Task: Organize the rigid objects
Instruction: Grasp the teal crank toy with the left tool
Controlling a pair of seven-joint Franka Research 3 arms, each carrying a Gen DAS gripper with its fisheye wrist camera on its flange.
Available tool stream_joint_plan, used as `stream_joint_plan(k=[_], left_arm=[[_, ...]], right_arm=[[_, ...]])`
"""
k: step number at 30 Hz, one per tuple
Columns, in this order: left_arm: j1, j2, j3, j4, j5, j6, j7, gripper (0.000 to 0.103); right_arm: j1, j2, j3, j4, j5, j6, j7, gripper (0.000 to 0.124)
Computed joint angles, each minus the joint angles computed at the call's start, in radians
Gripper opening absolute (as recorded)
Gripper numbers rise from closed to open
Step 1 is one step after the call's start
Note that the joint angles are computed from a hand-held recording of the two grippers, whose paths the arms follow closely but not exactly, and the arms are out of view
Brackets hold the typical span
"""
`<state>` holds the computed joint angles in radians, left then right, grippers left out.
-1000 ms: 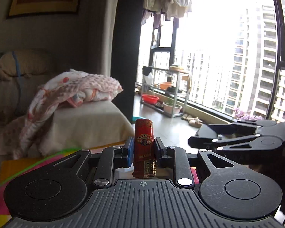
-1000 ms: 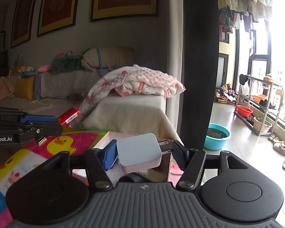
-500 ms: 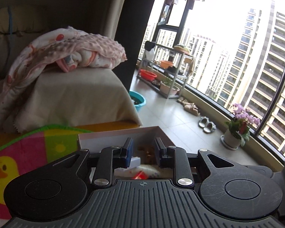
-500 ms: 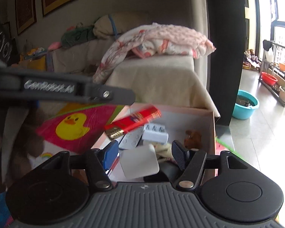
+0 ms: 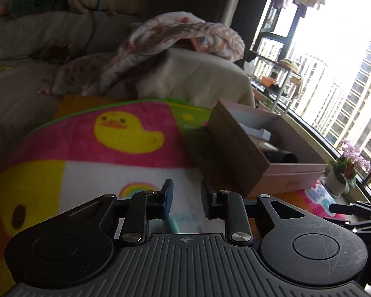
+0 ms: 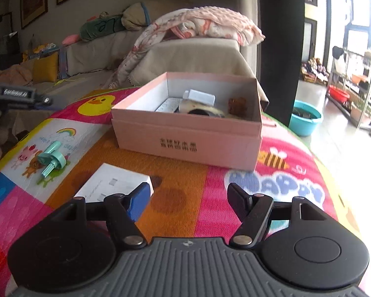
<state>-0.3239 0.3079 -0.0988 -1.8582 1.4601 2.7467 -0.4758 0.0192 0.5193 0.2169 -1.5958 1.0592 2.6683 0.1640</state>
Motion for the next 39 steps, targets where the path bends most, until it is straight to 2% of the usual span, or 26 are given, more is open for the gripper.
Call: stream_joint_plan(k=[5, 7, 9, 11, 18, 19, 21, 23, 25, 28, 30, 34, 39], left_arm=[[-0.011, -0.088, -0.021, -0.13, 0.102, -0.058, -0.265, 0.027], [-0.002, -0.092, -0.039, -0.142, 0.129, -0.053, -0.295, 0.027], [0.01, -0.068, -0.055, -0.123, 0.099, -0.005, -0.24, 0.027], [0.008, -0.045, -0.062, -0.104, 0.057, 0.01, -0.179, 0.027], [-0.022, 0.049, -0.043, 0.001, 0.066, 0.108, -0.148, 0.028], [-0.026, 0.063, -0.041, 0.017, 0.049, 0.124, -0.117, 0.028], [-0.039, 0.09, -0.044, 0.052, -0.026, 0.139, 0.023, 0.028], [-0.067, 0.099, -0.045, 0.078, -0.08, 0.107, 0.177, 0.028], [-0.116, 0.101, -0.034, 0.107, -0.099, 0.023, 0.281, 0.029], [-0.18, 0.12, -0.012, 0.163, -0.126, -0.155, 0.372, 0.03], [-0.193, 0.14, -0.005, 0.199, -0.16, -0.232, 0.406, 0.03], [-0.184, 0.169, 0.008, 0.231, -0.23, -0.25, 0.413, 0.03], [-0.172, 0.183, 0.015, 0.227, -0.262, -0.166, 0.458, 0.032]], right_arm=[[0.003, 0.02, -0.018, 0.003, -0.02, 0.002, 0.101, 0.07], [-0.003, 0.028, -0.012, 0.013, -0.023, -0.006, 0.116, 0.073], [-0.002, 0.035, -0.015, 0.022, -0.044, -0.018, 0.138, 0.075], [-0.002, 0.032, -0.008, 0.015, -0.044, -0.002, 0.131, 0.075], [0.002, 0.029, 0.001, 0.004, -0.063, 0.029, 0.122, 0.078], [0.002, 0.029, 0.002, 0.004, -0.065, 0.029, 0.122, 0.078], [-0.001, 0.03, 0.004, 0.005, -0.065, 0.027, 0.122, 0.078], [-0.003, 0.031, 0.005, 0.007, -0.065, 0.026, 0.123, 0.078], [-0.003, 0.032, 0.006, 0.006, -0.065, 0.027, 0.122, 0.078], [-0.003, 0.033, 0.006, 0.008, -0.071, 0.024, 0.123, 0.08], [-0.004, 0.033, 0.007, 0.009, -0.071, 0.023, 0.123, 0.08], [-0.005, 0.033, 0.008, 0.01, -0.068, 0.02, 0.125, 0.08], [-0.005, 0.035, 0.008, 0.013, -0.069, 0.017, 0.126, 0.081]])
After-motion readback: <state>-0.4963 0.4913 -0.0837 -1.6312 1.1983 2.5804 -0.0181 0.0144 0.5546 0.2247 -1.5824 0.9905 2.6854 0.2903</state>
